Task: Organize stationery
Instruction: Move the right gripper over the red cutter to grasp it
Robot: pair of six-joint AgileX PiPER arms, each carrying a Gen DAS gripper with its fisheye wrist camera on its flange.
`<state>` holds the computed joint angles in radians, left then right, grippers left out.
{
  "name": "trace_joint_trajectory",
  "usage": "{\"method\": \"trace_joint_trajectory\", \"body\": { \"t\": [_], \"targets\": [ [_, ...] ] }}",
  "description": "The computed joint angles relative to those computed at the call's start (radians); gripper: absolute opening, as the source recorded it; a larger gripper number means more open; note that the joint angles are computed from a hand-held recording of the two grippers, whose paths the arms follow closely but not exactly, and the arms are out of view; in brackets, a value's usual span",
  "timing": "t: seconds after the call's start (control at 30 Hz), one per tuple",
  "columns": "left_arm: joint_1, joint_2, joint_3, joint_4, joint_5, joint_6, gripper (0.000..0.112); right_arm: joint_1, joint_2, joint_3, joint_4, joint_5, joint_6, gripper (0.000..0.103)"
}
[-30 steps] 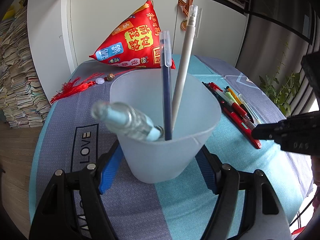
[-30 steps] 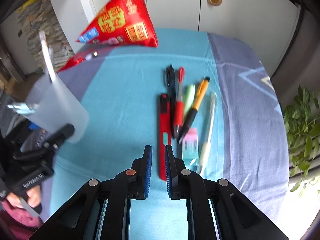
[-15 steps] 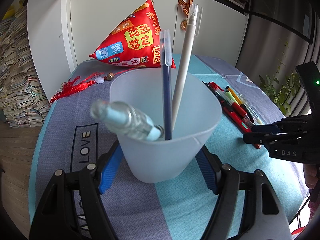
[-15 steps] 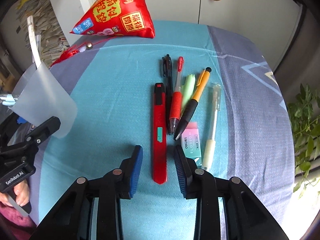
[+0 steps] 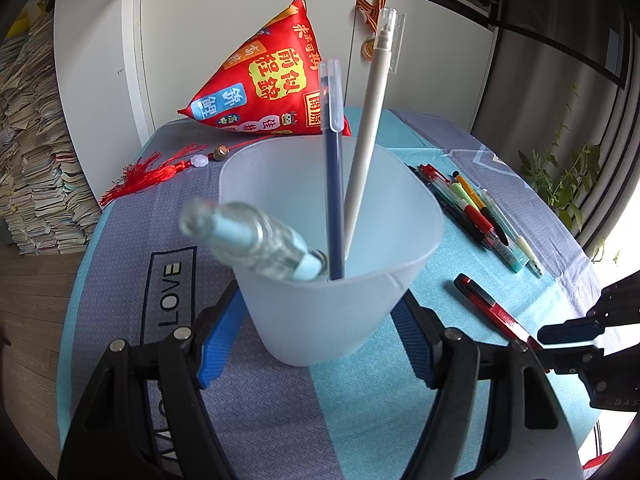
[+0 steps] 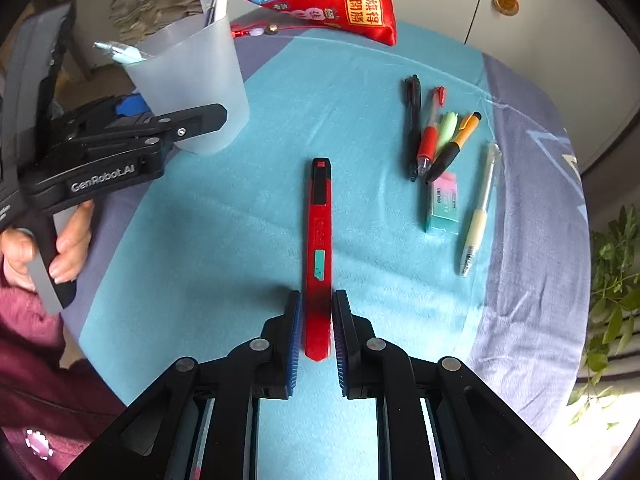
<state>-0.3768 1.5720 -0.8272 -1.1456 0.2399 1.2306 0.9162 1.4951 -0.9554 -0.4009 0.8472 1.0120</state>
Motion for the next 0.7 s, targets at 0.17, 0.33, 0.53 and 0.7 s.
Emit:
{"method": "trace_joint_trajectory", "body": {
  "t": [0.17,0.33,0.53,0.7],
  "targets": [
    [0.000,0.001,0.000,0.000,0.000,0.000,0.072,-0.004,0.019,-0.036,-0.091,0.012,0.063,0.050],
    [0.000,0.000,0.000,0.003,0.000,-0.003,0.072,-0.063,0.092,-0.123,-0.099,0.000,0.006,0.050],
    [0.000,0.001,-0.001,0.003,0.001,-0.003,0.072,-0.137,0.156,-0.205,-0.023,-0.006,-0.100,0.036],
    [0.000,0.000,-0.001,0.004,0.000,-0.003,0.072,-0.152,0.198,-0.244,0.007,0.000,-0.145,0.035]
  ]
}}
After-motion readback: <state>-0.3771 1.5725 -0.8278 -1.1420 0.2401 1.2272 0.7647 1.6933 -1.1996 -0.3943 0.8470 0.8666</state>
